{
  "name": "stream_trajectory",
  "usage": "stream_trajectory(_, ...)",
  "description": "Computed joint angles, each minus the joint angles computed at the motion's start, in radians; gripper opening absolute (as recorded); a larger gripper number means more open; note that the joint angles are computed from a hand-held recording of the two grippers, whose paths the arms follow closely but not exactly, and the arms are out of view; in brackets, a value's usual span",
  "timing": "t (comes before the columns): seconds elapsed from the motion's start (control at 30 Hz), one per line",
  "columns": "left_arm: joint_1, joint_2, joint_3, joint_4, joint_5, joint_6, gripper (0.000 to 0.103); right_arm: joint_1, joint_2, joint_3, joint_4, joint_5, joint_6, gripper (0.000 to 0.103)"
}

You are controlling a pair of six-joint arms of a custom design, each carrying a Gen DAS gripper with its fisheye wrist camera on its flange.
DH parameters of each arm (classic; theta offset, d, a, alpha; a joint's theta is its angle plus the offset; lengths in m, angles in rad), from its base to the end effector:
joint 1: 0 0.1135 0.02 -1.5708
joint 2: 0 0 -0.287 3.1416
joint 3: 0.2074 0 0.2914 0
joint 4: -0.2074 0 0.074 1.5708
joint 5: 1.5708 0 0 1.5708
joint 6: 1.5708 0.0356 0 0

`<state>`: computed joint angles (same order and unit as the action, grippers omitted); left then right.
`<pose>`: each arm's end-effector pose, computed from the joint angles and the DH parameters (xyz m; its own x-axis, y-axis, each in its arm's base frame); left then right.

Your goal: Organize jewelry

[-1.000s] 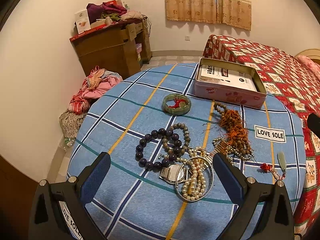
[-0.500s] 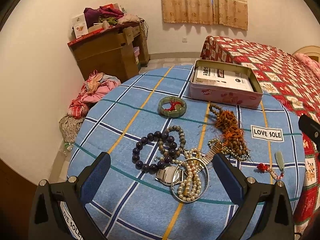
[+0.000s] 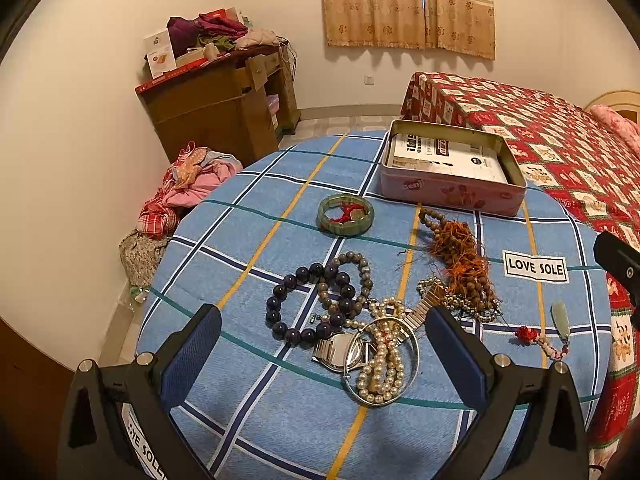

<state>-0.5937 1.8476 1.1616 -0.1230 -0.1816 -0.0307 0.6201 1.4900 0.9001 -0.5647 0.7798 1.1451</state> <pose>0.3619 -0.2365 0.1765 -0.6132 0.3775 -0.6939 0.4283 0.8970 0.1094 0.2647 0.1582 0.2000 -0.4730 0.4580 -0.7527 0.6028 0.7912 0.1026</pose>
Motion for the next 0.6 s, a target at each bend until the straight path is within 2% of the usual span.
stream_trajectory(0.6, -0.002, 0.002, 0.003, 0.001, -0.004, 0.0, 0.102, -0.002, 0.009, 0.005, 0.007, -0.004, -0.008, 0.103)
